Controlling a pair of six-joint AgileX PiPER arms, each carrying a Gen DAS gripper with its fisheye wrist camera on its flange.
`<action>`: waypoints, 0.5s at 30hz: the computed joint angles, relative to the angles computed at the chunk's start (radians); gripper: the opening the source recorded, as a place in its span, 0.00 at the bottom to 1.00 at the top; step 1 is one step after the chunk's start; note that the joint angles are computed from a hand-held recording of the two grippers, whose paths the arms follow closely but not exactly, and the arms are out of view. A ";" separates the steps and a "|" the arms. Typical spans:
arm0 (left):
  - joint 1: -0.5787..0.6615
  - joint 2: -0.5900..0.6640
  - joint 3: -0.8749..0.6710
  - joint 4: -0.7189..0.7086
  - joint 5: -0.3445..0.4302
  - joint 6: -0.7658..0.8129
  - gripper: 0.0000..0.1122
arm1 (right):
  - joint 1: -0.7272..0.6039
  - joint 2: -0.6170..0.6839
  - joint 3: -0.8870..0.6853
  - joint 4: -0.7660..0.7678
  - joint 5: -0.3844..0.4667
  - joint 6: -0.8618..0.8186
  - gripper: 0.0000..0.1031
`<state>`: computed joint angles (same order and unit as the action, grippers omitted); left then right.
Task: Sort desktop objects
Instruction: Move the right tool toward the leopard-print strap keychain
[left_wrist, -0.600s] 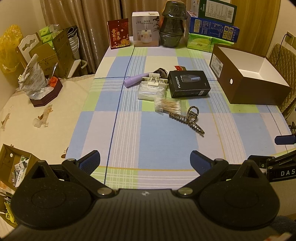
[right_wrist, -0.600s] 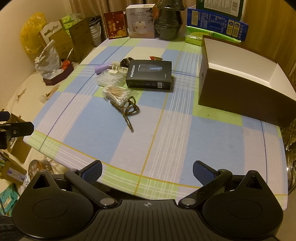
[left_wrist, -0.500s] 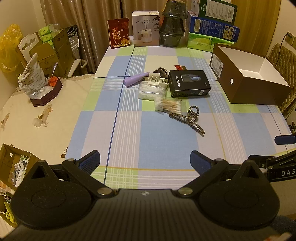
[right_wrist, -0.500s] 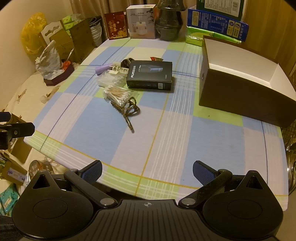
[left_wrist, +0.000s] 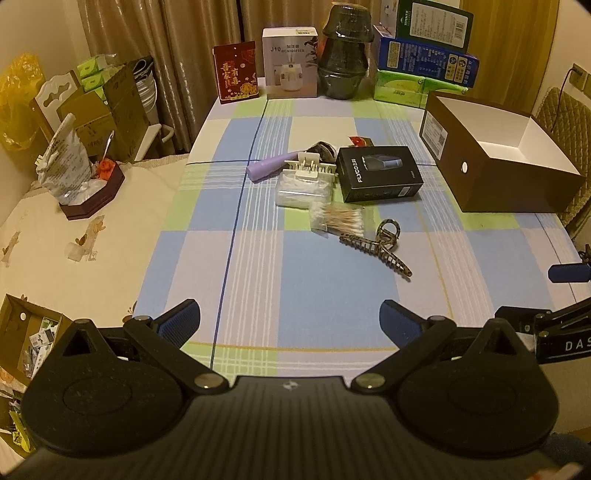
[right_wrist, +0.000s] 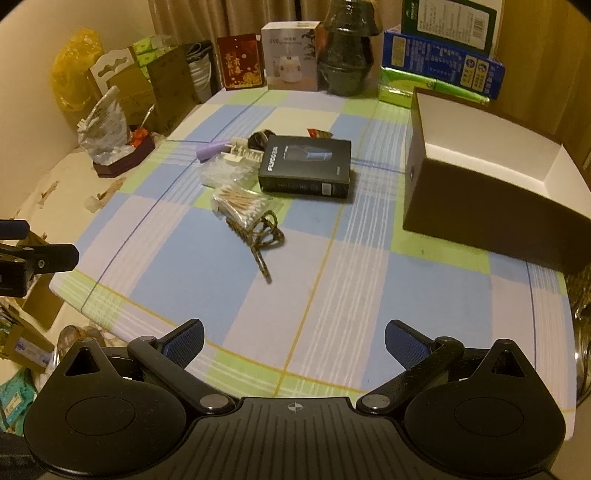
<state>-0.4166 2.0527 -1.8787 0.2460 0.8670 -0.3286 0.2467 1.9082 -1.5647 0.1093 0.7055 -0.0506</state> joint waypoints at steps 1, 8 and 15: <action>0.001 0.004 -0.008 -0.001 0.004 0.002 0.91 | -0.001 0.004 -0.005 0.004 -0.005 -0.006 0.98; 0.007 0.045 -0.075 -0.007 0.013 0.030 0.91 | -0.006 0.044 -0.055 0.024 -0.018 -0.034 0.98; 0.020 0.108 -0.169 -0.039 0.041 0.069 0.91 | -0.017 0.090 -0.095 0.081 -0.056 -0.077 0.98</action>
<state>-0.3965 2.1605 -2.0478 0.2068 0.9076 -0.2593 0.2301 1.9980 -1.6600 0.1904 0.6493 -0.1275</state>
